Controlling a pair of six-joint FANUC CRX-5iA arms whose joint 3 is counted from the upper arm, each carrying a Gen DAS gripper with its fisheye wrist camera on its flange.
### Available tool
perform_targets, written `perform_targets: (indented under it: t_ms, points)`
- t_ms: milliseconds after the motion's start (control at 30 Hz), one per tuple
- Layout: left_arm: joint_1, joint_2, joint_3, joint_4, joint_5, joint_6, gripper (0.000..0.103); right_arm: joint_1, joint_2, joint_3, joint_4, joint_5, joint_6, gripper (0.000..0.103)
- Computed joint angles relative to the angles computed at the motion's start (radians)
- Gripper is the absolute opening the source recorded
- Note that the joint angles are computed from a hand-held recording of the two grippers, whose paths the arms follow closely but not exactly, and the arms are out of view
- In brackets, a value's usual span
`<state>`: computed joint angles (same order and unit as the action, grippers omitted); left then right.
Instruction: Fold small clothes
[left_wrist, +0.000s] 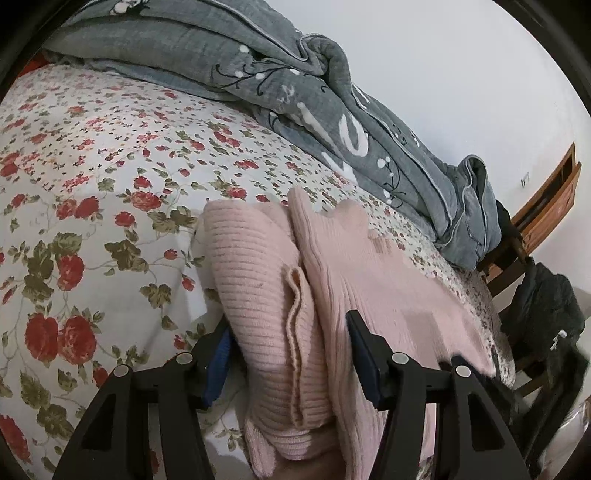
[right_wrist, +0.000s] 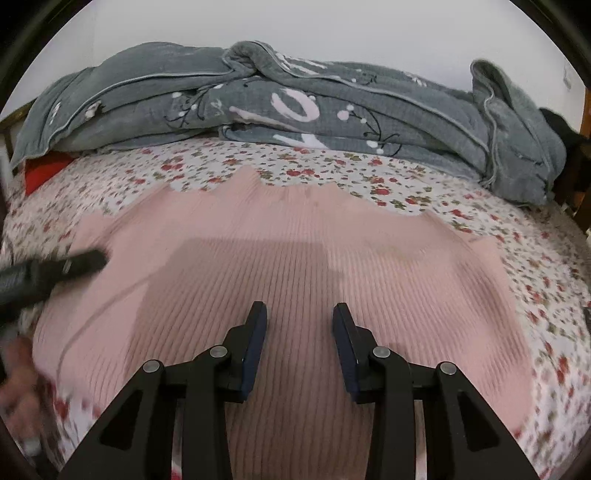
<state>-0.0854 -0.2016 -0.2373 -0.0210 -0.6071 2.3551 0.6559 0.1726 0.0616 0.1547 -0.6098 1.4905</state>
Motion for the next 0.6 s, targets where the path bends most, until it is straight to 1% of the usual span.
perform_targets:
  t_ms: [133,200,367,467,567,600]
  points:
    - [-0.018,0.003,0.015,-0.039,-0.017,0.025,0.056,0.007,-0.062,-0.090,0.038,0.016,-0.024,0.037]
    - [-0.030,0.005,0.023,-0.058,-0.029,0.023,0.056,0.004,-0.088,-0.125,0.027,0.022,-0.016,0.037]
    - [-0.043,0.002,0.019,-0.072,-0.025,0.028,0.056,-0.003,-0.143,-0.195,0.010,0.046,-0.001,0.037]
    - [-0.051,0.010,0.033,-0.095,-0.042,0.050,0.056,-0.016,-0.166,-0.192,-0.058,0.013,0.079,0.037]
    - [-0.061,0.031,0.067,-0.117,-0.082,0.074,0.056,-0.070,-0.168,-0.125,-0.238,-0.079,0.240,0.037]
    - [-0.064,0.039,0.085,-0.123,-0.106,0.087,0.050,-0.097,-0.165,-0.096,-0.306,-0.119,0.292,0.037]
